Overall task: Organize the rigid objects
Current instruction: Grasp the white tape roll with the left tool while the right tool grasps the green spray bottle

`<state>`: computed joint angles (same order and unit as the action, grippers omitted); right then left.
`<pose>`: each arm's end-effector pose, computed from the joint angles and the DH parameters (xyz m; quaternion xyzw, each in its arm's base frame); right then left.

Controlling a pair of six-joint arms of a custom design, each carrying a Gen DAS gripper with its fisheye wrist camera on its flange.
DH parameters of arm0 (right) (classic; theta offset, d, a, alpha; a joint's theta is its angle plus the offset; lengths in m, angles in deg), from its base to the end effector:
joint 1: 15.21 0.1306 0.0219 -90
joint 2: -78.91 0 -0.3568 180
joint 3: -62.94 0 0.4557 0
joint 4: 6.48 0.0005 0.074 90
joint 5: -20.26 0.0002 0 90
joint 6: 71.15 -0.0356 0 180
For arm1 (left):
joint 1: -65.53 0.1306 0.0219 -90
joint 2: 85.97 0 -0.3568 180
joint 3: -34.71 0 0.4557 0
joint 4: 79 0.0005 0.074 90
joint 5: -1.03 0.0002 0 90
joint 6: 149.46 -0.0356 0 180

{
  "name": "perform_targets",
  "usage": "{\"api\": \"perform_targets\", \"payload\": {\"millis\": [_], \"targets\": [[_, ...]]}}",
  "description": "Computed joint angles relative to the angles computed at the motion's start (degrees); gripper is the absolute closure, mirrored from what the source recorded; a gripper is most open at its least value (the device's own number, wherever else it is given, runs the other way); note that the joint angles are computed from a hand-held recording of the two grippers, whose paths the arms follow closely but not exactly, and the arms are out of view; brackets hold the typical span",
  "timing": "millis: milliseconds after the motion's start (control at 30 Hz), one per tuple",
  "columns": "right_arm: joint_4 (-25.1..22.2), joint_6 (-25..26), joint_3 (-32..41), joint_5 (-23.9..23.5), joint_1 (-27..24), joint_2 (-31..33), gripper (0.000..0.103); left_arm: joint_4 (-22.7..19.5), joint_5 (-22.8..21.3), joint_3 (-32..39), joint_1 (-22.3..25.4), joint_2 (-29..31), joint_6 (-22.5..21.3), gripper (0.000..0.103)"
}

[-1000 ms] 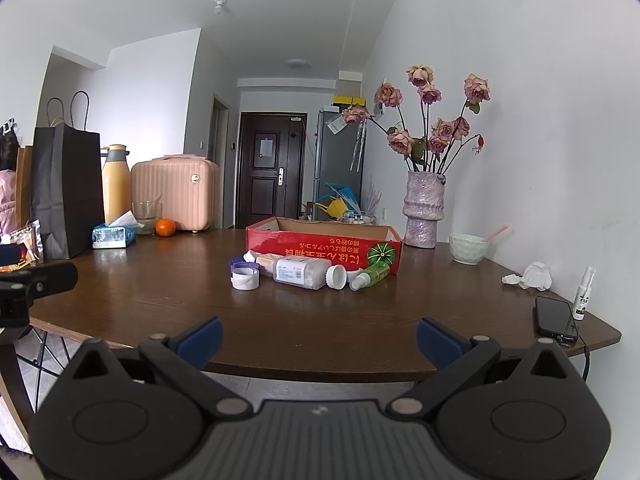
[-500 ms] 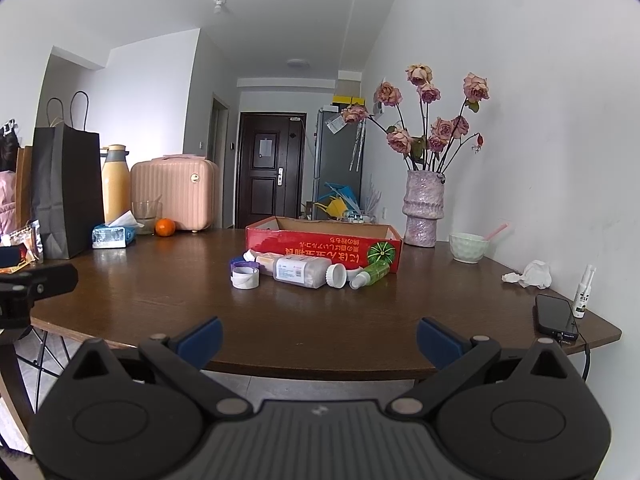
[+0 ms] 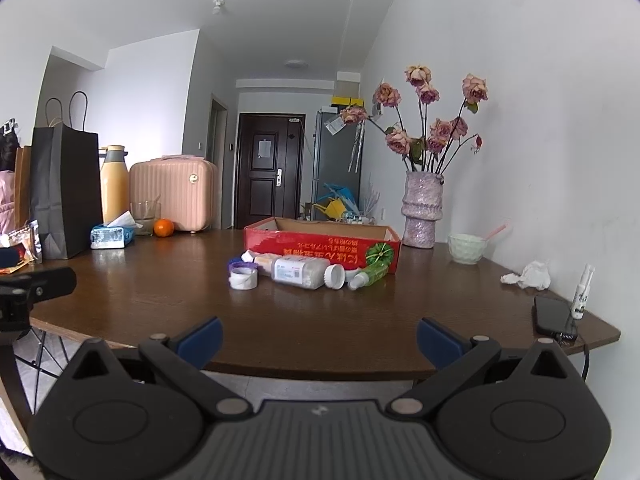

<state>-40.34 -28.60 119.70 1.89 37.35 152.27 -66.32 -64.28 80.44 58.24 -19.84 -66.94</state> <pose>0.2768 0.3051 0.2764 0.1637 0.7712 -0.1438 0.5982 0.4047 -0.0673 0.2836 0.2341 0.7115 -0.1599 0.6430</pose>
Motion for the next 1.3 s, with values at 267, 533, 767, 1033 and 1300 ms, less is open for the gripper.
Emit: {"api": "perform_targets", "payload": {"millis": [267,533,767,1033,1300], "targets": [[27.6,25.1,-3.2,-2.2,-7.5,-0.8,0.000,5.5,-2.0,9.8,-2.3,13.5,-0.3,0.000],[28.9,25.9,0.6,-15.4,-17.1,4.9,0.000,-5.4,-0.8,22.0,-4.2,24.2,3.8,0.000],[27.9,26.0,4.8,-30.0,-26.1,9.1,0.000,-16.5,-1.3,34.6,-6.4,33.6,0.3,0.000],[21.1,27.9,11.4,-37.0,-33.7,14.8,0.001,-27.5,-1.1,50.3,-10.6,45.6,-2.5,0.005],[13.0,20.3,18.3,-44.1,-41.6,20.9,0.033,-39.5,-3.8,63.6,-12.3,55.4,-2.2,0.031]]}}
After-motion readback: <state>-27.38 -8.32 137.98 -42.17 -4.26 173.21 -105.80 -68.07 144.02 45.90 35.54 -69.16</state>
